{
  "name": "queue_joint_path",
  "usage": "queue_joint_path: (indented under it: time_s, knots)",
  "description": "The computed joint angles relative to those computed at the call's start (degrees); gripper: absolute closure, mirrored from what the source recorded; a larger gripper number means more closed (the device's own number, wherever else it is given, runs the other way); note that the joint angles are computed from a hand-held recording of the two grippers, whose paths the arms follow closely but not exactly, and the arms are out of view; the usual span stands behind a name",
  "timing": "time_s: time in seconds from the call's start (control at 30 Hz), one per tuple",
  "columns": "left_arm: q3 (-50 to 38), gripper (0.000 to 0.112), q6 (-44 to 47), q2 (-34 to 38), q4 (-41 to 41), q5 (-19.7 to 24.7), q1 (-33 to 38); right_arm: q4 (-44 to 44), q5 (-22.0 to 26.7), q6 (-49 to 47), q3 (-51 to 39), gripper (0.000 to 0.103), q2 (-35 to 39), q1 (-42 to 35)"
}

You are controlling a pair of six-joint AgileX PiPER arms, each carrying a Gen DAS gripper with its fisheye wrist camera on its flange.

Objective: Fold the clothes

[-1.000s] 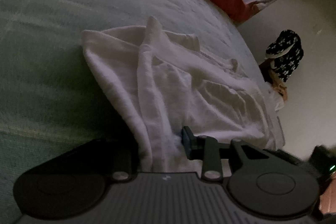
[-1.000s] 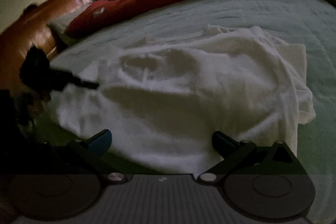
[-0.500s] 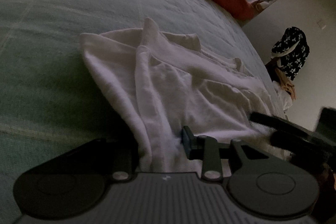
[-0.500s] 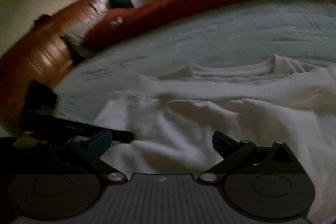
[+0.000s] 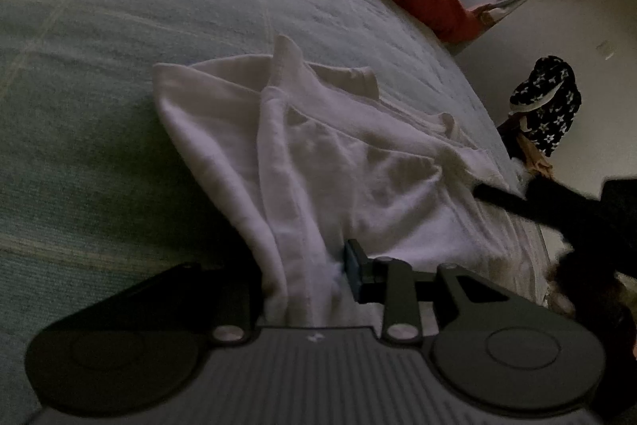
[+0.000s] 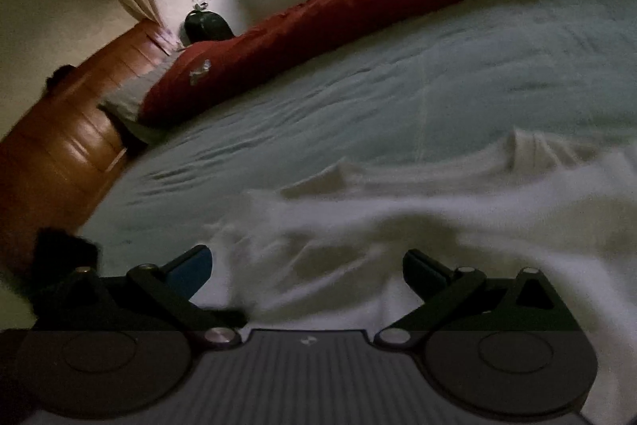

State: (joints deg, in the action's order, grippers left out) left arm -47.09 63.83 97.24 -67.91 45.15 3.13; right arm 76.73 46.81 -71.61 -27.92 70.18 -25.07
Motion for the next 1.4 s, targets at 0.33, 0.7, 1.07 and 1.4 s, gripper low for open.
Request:
queue_joint_path:
  time_s: [0.33, 0.7, 1.07, 1.4]
  knots:
    - [0.8, 0.081, 1.2, -0.5, -0.9, -0.5, 0.0, 8.0, -12.5, -3.2, 1.8, 0.000, 2.8, 10.5]
    - [0.3, 0.081, 1.1, -0.4, -0.2, -0.3, 0.0, 3.9, -14.2, 4.3, 2.8, 0.000, 0.2, 10.4]
    - [1.6, 0.081, 0.7, -2.4, 0.0, -3.5, -2.0, -12.4, -16.7, 27.8, 9.2, 0.000, -15.7, 17.0]
    - [1.1, 0.080, -4.5, -4.1, 4.2, -7.3, -5.4, -21.5, 2.4, 30.6, 13.5, 0.000, -30.2, 1.1]
